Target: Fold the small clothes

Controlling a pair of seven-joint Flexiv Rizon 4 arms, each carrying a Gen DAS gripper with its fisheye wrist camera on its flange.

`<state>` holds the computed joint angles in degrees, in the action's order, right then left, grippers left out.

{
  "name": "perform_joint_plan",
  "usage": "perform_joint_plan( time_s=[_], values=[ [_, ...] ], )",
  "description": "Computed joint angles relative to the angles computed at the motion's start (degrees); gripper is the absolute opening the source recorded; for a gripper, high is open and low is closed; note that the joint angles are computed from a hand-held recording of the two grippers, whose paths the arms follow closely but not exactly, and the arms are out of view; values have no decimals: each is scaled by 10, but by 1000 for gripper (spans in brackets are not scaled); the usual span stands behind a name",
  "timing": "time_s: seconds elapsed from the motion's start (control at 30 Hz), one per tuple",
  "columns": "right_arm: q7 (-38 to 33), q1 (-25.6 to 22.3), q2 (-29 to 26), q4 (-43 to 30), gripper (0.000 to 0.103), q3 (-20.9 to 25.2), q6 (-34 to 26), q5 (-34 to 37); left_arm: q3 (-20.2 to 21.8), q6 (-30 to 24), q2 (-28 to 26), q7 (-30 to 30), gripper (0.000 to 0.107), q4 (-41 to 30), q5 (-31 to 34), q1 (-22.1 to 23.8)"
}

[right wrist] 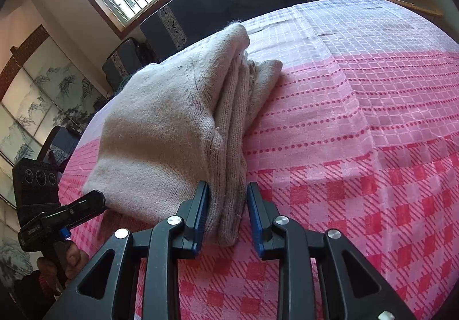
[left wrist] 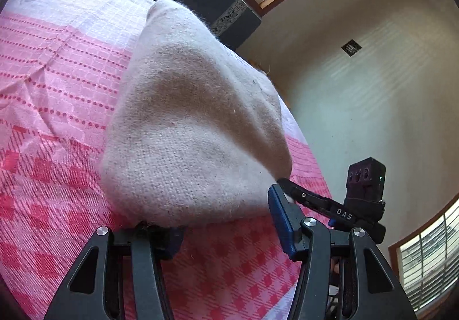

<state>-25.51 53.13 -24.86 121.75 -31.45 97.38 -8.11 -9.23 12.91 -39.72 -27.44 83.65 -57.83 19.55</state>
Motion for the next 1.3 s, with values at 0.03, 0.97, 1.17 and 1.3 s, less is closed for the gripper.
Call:
perform_joint_plan(
  time_s=[0.03, 0.97, 1.17, 1.3],
  values=[
    [0, 0, 0, 0, 25, 0, 0, 0, 5, 16, 2, -4, 44, 6, -8, 1],
    [-3, 44, -7, -2, 37, -48, -18, -20, 4, 344, 71, 193, 44, 99, -65, -65],
    [-1, 40, -8, -7, 44, -48, -24, -41, -7, 369, 70, 206, 45, 101, -62, -64],
    [4, 47, -9, -5, 45, -55, -24, -49, -9, 370, 66, 193, 48, 96, -55, -63]
  ],
)
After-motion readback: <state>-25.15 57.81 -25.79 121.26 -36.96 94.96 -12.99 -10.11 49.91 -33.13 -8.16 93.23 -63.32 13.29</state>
